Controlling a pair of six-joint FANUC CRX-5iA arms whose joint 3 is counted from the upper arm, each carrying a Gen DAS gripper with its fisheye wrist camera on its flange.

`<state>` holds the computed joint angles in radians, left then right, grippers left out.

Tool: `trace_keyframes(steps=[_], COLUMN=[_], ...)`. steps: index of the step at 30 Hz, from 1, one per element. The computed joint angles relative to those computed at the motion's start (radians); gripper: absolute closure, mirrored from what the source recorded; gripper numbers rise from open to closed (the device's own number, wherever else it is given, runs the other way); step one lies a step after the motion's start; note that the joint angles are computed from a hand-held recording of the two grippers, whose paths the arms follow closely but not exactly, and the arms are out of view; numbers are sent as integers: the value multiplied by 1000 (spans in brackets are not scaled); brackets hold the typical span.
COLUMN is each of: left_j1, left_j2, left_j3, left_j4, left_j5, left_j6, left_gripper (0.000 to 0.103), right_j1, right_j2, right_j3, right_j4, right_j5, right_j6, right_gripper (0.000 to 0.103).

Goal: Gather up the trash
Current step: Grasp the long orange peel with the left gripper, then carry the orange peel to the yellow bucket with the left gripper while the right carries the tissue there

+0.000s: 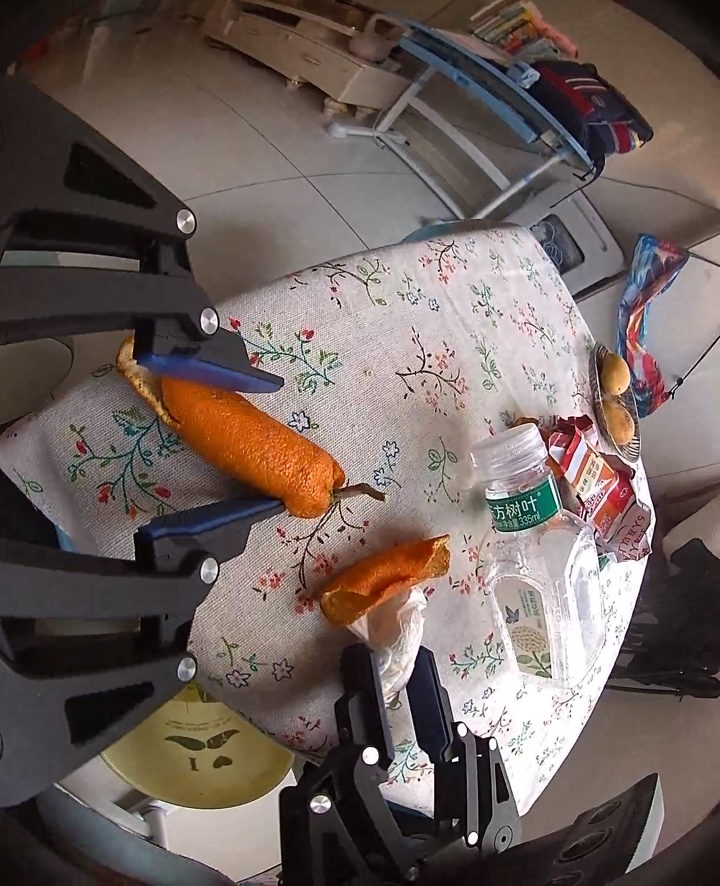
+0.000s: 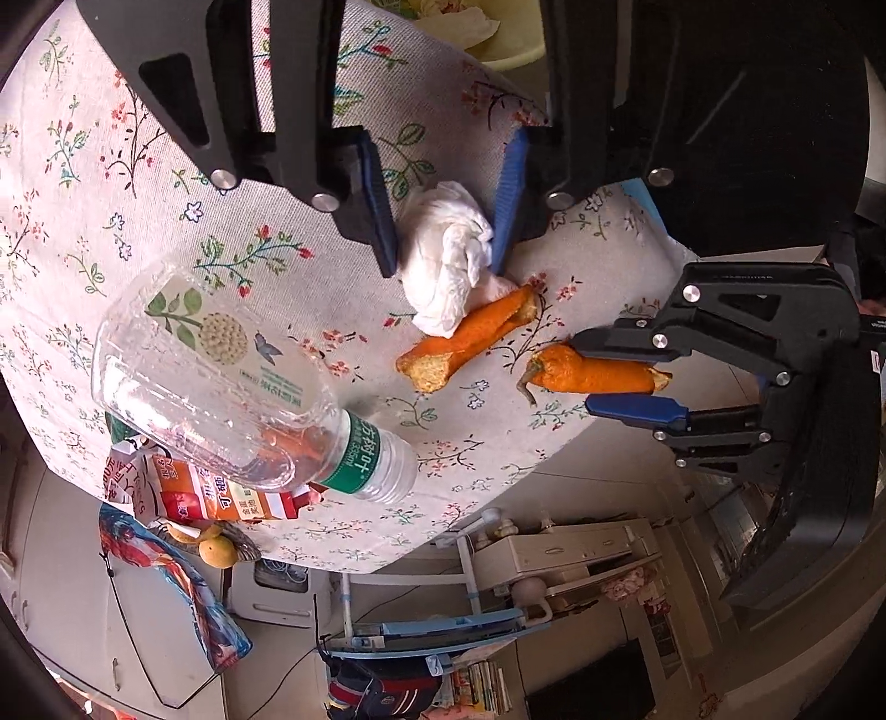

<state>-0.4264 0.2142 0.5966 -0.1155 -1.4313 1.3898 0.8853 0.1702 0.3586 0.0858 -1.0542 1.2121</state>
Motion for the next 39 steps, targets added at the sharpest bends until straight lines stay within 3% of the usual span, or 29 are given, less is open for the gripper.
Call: trace_keyframes(steps=[2, 6, 12, 14, 20, 27, 39], left_j1=[-11, -4, -9, -42, -180, -318, -433], left_j2=[13, 13, -103, -128, -132, -111, -112], left_j3=[26, 42, -91, -113, -81, 5, 40], left_j4=[-20, 4, 47, 7, -157, -311, -388], left_j5=[-27, -33, 113, 133, 97, 20, -37], left_j6=[32, 150, 443, 541, 766, 839, 871], left_gripper=[82, 84, 84, 84, 84, 84, 84], right_j1=[-7, -20, -39, -55, -59, -28, 58], right_j2=[-8, -54, -157, -186, -243, -316, -404], right_j3=[-3, -44, -143, -165, -214, -277, -347], right_j4=[-11, -31, -39, -60, -64, -52, -8], right_j5=[-4, 6, 45, 59, 98, 147, 128], right_j6=[-3, -23, -128, -163, -200, -220, -252], right_gripper=[79, 80, 80, 80, 80, 80, 80])
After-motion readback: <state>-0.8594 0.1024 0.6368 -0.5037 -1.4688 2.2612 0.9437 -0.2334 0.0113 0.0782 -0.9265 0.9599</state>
